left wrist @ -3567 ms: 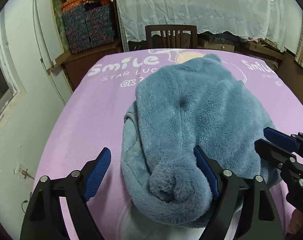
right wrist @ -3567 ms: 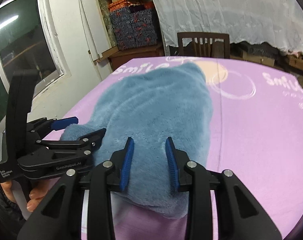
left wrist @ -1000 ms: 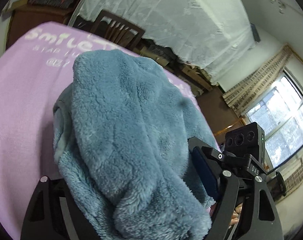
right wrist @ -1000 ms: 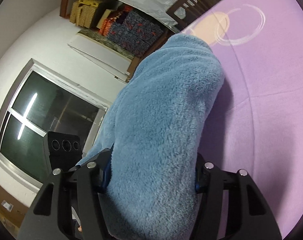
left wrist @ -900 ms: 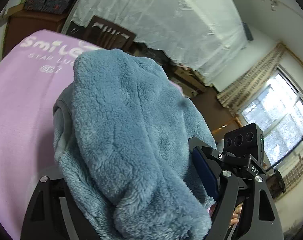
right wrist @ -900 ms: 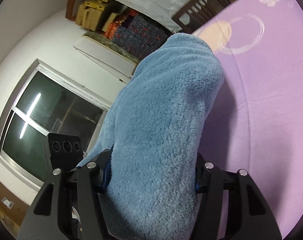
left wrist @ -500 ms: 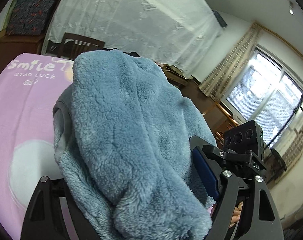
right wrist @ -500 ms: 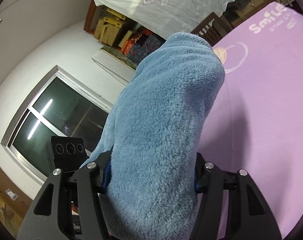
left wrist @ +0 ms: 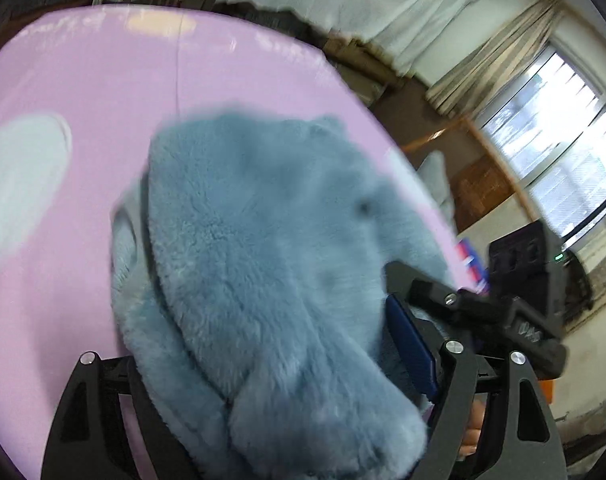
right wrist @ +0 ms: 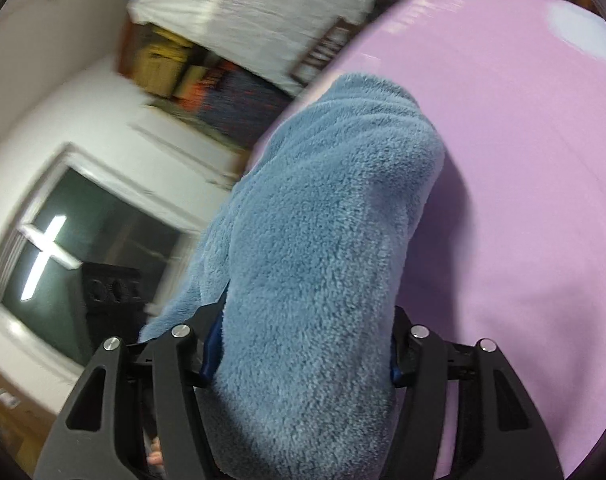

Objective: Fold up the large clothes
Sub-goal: 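Lower the jacket bundle onto the sheet and open both tools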

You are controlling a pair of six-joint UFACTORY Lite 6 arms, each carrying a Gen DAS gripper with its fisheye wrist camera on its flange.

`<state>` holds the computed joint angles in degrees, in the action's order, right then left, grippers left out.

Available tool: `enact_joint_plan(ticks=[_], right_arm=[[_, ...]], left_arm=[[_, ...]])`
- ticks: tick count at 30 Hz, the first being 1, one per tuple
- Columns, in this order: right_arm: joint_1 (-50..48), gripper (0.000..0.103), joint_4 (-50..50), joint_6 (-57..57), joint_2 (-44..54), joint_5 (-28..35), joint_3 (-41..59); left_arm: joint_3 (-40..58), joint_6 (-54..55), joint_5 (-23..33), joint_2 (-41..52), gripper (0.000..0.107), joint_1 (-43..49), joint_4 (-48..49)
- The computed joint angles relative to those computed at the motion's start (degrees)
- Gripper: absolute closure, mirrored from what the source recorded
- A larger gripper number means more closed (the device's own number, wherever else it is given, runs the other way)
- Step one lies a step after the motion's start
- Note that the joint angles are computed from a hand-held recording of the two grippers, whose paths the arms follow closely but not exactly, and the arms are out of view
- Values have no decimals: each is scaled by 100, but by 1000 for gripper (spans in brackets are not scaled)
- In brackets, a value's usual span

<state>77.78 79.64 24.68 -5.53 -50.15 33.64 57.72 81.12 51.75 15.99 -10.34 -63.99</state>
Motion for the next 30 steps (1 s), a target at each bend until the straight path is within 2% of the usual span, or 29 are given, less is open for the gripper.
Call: enact_joint_plan(ticks=[3, 7, 9, 11, 15, 17, 19, 26, 30], right_arm=[[290, 38, -12, 475, 112, -273, -251], [495, 26, 1228, -885, 86, -331, 147], [683, 26, 1966, -1673, 58, -585, 476], [919, 23, 2814, -2475, 132, -1063, 985], [1649, 20, 3934, -3249, 503, -2206, 1878], [1880, 18, 4157, -3420, 729, -2537, 2282], [2058, 18, 4359, -3685, 1035, -2805, 2783], [2759, 14, 4883, -5027, 2614, -4412, 5286], [3040, 13, 4814, -5417, 3315, -5123, 6445]], left_arm=[[-444, 428, -472, -484, 16, -192, -317], [-822, 444, -953, -917, 11, -330, -410], [-955, 262, -1137, -1190, 11, -341, -328], [-1335, -42, -1442, -1854, 11, -487, -179], [-2071, -370, -2278, -3089, 11, -733, 145], [-2515, -958, -2800, -3935, 11, -994, 670], [-2796, -1786, -3090, -4640, 9, -1222, 1445], [-3413, -3798, -2541, -6970, 8, -1409, 3232], [-3646, -3584, -1926, -7892, 8, -855, 3034]])
